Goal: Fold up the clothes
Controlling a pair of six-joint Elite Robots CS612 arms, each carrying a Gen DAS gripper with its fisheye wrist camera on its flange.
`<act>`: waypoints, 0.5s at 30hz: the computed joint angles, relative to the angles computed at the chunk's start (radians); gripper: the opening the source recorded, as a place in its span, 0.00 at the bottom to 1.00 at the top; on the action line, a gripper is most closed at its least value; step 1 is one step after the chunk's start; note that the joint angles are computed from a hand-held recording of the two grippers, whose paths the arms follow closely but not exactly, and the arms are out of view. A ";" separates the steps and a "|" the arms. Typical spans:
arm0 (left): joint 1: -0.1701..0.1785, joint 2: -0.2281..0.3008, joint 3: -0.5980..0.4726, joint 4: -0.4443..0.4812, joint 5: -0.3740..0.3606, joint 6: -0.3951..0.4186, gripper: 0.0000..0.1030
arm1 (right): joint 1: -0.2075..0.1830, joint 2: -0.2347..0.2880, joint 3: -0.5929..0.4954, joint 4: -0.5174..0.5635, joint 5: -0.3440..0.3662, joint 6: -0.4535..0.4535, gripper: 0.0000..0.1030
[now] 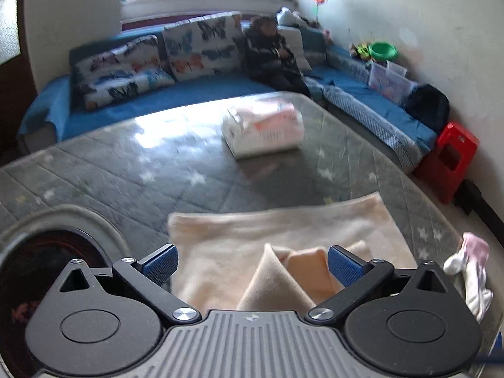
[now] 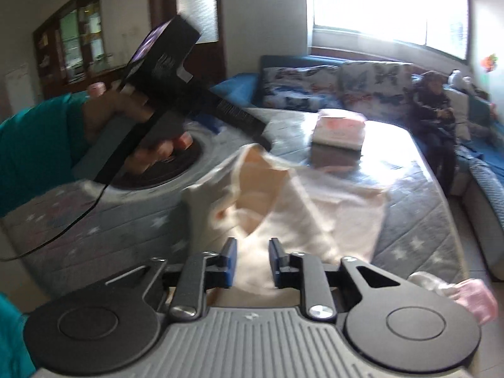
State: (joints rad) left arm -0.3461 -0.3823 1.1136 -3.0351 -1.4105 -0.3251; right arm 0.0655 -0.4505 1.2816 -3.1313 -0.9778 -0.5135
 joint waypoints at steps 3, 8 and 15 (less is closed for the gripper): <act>0.008 0.006 0.002 0.023 -0.056 0.002 0.78 | 0.007 0.028 -0.058 0.001 -0.041 0.028 0.25; 0.025 -0.012 0.063 -0.012 -0.144 -0.025 0.23 | 0.022 0.087 -0.181 0.044 -0.088 0.047 0.27; 0.024 -0.062 0.180 -0.128 -0.148 -0.024 0.13 | 0.054 0.176 -0.358 0.154 -0.092 0.048 0.40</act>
State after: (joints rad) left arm -0.3226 -0.4442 1.2939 -3.1630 -1.5587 -0.3488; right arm 0.1190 -0.2747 0.9238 -2.9775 -1.0693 -0.4659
